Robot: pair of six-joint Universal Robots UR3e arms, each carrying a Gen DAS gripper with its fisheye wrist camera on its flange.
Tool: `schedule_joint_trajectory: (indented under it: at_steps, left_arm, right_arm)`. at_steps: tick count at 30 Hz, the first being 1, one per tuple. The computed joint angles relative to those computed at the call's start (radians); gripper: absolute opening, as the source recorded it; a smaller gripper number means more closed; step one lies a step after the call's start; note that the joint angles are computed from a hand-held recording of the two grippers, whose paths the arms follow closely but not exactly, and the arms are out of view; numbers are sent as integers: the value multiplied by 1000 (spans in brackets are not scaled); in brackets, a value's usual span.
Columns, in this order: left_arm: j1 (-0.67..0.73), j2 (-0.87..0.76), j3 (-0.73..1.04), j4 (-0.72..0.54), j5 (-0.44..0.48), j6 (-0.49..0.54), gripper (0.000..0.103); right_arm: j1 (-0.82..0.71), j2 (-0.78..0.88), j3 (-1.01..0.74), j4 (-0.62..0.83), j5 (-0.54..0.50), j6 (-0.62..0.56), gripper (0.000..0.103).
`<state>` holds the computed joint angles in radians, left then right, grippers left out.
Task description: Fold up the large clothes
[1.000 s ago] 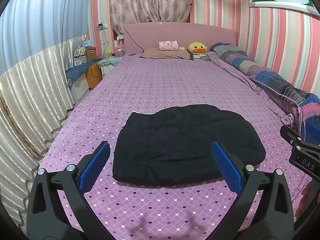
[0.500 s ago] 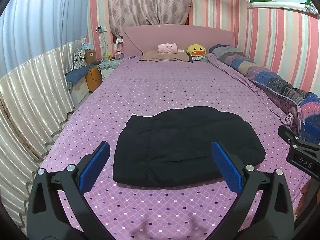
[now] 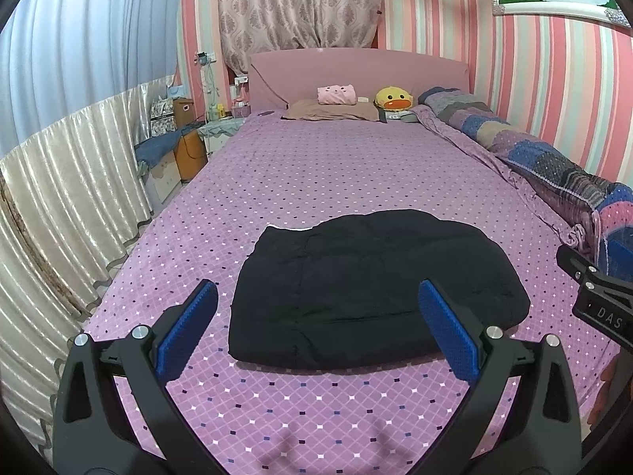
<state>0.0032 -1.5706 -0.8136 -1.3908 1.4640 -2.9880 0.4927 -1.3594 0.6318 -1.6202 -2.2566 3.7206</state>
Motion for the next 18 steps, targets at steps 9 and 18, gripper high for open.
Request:
schedule_joint_trajectory:
  at_steps: [9, 18]
  left_arm:
    - [38, 8, 12, -36, -46, 15, 100]
    - [56, 5, 33, -68, -64, 29, 100]
  right_arm:
    - [0, 7, -12, 5, -5, -1, 101]
    - [0, 5, -7, 1, -4, -2, 101]
